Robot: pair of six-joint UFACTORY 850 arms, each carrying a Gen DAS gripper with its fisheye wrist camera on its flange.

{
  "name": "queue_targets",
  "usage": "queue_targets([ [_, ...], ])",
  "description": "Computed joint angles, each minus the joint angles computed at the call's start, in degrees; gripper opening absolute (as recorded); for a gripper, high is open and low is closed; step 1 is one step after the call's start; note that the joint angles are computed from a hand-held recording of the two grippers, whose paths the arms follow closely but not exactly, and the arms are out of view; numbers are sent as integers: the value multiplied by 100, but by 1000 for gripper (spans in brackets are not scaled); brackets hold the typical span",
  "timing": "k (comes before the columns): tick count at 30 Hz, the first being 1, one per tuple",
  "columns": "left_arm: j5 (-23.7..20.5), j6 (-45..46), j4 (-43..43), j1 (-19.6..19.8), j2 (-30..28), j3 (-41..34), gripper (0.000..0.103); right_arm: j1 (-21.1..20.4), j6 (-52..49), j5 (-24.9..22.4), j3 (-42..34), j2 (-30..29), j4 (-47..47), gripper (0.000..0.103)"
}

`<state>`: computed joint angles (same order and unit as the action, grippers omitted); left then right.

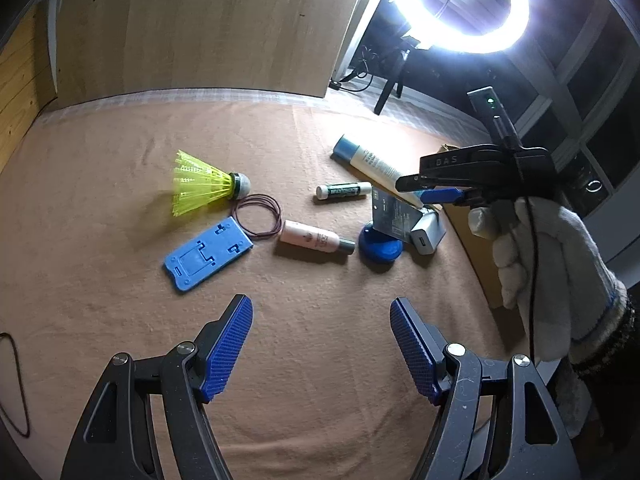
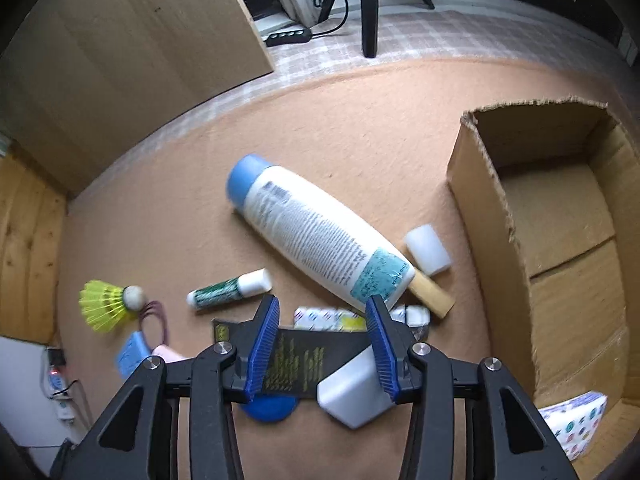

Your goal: Organize objects

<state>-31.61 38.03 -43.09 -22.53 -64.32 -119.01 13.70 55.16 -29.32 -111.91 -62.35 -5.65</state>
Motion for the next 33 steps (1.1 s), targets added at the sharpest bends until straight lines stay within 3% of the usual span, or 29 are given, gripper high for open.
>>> queue_targets([
  [8,-119,107,-78,4,-74,-94,75,71,-88,-616,-356,-249,-245,40],
  [15,-203,114,-96,-34,-163,-226,75,118,-483,-268,299,63,362,39],
  [20,-282,59,-32,-74,-267,-381,75,208,-683,278,1069,449,693,39],
  [28,-439,-180,206,-137,-475,-699,75,516,-685,206,1489,696,93,38],
  [33,-535,-318,401,-192,-614,-900,75,574,-956,296,1792,876,290,38],
])
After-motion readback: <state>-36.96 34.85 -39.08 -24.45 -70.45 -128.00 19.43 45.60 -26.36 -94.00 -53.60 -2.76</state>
